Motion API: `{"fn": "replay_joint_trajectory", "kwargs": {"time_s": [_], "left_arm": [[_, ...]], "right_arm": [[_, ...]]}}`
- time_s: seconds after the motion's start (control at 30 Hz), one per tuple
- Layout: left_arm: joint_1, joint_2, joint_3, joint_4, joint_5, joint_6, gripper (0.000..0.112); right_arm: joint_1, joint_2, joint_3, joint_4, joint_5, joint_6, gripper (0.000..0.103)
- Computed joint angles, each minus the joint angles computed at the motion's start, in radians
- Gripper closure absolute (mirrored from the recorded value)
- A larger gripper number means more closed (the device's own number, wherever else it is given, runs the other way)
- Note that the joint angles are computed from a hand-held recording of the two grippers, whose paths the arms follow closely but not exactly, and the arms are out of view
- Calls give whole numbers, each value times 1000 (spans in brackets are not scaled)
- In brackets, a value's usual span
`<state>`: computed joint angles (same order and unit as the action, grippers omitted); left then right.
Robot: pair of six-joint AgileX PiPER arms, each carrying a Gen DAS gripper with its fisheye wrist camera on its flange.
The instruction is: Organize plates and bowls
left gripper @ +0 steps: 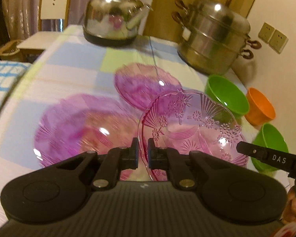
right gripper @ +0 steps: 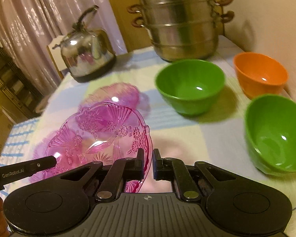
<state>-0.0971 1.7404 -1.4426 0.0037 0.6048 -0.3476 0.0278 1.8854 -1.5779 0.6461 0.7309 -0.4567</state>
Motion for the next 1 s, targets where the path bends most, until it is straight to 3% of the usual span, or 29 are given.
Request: {"fn": "replay_joint_trajectory", "kwargs": {"time_s": [0.3,0.43,0.77,1.0], "left_arm": [[204,44,-235,-108,240,272,105],[282,92,-305,-152,302,400,105],[362,163,-240,-214,232,563,104],[385,211,-246,-259,226,604,103]], "right_arm": [[162,31,-132,-58,19,236,96],[229,69,-179,-100,21,336,96],[324,124,-155,-188,-21,424,95],[340,150,-161,-223,-28,445,95]]}}
